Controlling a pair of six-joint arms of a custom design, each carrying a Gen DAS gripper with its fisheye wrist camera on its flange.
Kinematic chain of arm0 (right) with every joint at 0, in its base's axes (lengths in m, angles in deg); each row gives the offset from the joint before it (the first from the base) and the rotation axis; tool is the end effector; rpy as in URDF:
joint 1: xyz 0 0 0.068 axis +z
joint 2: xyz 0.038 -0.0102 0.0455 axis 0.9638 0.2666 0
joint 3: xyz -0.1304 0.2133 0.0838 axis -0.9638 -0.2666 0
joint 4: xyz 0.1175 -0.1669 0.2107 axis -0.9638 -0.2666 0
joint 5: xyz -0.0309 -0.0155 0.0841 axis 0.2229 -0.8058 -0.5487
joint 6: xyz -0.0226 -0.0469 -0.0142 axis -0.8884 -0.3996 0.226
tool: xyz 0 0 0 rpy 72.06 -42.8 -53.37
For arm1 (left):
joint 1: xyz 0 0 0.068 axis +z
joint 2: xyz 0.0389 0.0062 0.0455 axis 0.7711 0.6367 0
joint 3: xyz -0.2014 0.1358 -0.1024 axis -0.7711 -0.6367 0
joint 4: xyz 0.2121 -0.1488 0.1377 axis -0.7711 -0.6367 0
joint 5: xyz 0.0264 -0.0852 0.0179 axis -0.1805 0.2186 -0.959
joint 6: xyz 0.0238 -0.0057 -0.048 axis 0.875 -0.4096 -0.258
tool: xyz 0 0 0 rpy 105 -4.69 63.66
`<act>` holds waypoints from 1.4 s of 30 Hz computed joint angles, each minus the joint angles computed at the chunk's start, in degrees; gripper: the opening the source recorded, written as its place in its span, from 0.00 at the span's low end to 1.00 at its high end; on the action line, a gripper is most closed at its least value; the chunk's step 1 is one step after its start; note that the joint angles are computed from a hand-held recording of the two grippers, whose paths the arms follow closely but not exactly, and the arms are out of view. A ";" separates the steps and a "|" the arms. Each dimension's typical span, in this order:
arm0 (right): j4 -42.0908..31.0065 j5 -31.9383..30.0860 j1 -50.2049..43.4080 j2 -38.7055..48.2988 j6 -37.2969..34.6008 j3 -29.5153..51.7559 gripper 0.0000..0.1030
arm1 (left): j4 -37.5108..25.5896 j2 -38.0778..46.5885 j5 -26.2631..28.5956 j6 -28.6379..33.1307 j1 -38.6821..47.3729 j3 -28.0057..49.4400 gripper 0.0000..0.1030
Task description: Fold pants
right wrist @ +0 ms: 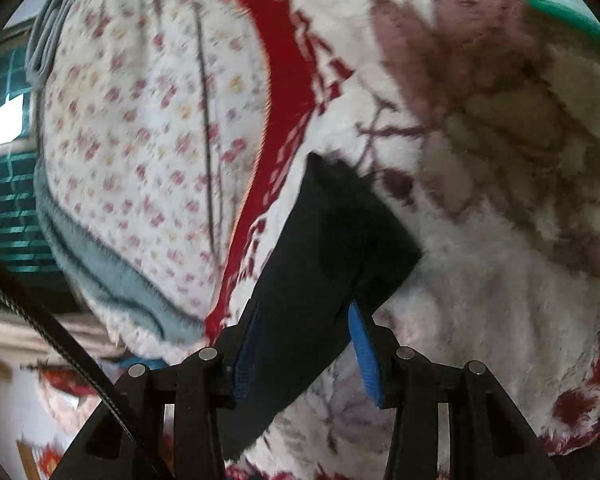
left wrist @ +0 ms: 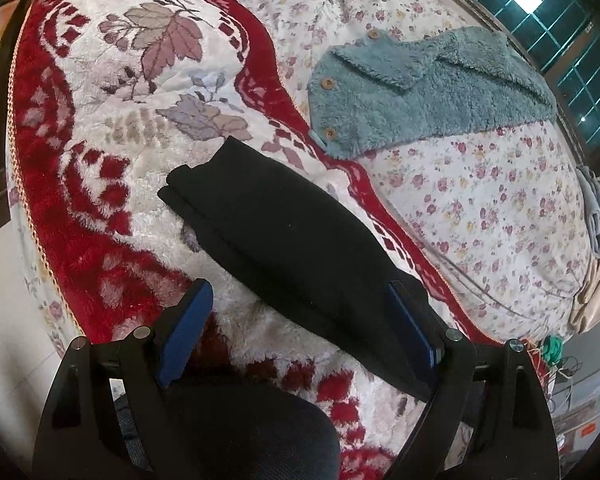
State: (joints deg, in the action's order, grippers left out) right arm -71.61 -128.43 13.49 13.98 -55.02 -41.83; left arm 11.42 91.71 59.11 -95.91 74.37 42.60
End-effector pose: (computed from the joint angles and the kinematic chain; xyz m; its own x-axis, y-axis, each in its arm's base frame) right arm 0.0836 -0.0916 0.1228 -0.2663 0.9639 0.0016 0.5337 0.1461 0.8330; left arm 0.2392 0.0840 0.1670 -0.7297 -0.4493 -0.5154 -0.1324 0.8323 -0.5382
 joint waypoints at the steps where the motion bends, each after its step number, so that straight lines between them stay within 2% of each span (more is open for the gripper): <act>1: 3.73 -0.76 1.92 1.80 2.40 -0.59 0.42 | -0.07 0.11 0.00 0.10 -0.02 0.07 0.85; 3: 9.15 -1.34 4.81 4.69 5.23 -1.04 0.42 | -0.29 0.44 0.07 0.23 -0.16 0.31 0.85; 6: 17.25 -0.19 7.02 13.80 4.99 -0.81 0.42 | -0.37 0.61 0.20 0.18 -0.14 0.39 0.85; 9: 20.77 -0.26 7.85 19.02 5.22 -1.33 0.42 | -0.26 0.40 0.13 0.02 -0.21 0.24 0.85; 11: 24.17 -1.91 8.78 20.25 6.64 -1.80 0.42 | -0.26 0.44 0.09 0.07 -0.26 0.26 0.85; 14: 33.16 -5.01 12.53 27.09 9.33 -1.43 0.42 | -0.08 0.43 0.92 0.07 0.15 0.16 0.85; 16: 38.57 -5.31 15.81 29.65 11.30 -1.42 0.42 | -1.07 2.22 4.08 0.96 1.36 1.48 0.85; 18: 41.29 -3.89 18.85 32.09 11.80 -0.83 0.42 | -4.06 7.52 8.92 2.82 3.48 5.57 0.85; 20: 44.62 -4.46 20.07 34.50 12.62 -0.98 0.42 | -7.15 13.31 11.49 4.30 5.09 10.39 0.85; 24: 44.73 -3.76 21.86 34.68 11.44 -0.72 0.42 | -21.27 28.46 17.39 8.25 7.93 24.46 0.85; 26: 45.40 -2.58 23.05 35.37 11.80 -0.42 0.42 | -26.90 32.88 20.61 10.62 8.41 28.95 0.85; 30: 48.51 -3.35 22.94 37.26 13.77 -0.78 0.41 | -32.68 37.16 23.51 12.63 7.26 32.83 0.85; 34: 49.29 -3.14 23.20 37.55 14.25 -0.83 0.41 | -41.16 43.71 28.18 18.98 4.49 37.81 0.85; 42: 48.60 -2.78 23.32 37.28 13.60 -0.58 0.41 | -34.30 46.74 27.12 12.83 1.89 38.73 0.85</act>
State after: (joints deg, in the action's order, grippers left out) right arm -23.01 -131.21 36.81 51.26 -41.42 -42.40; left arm -22.88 138.45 86.23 -83.08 76.26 81.32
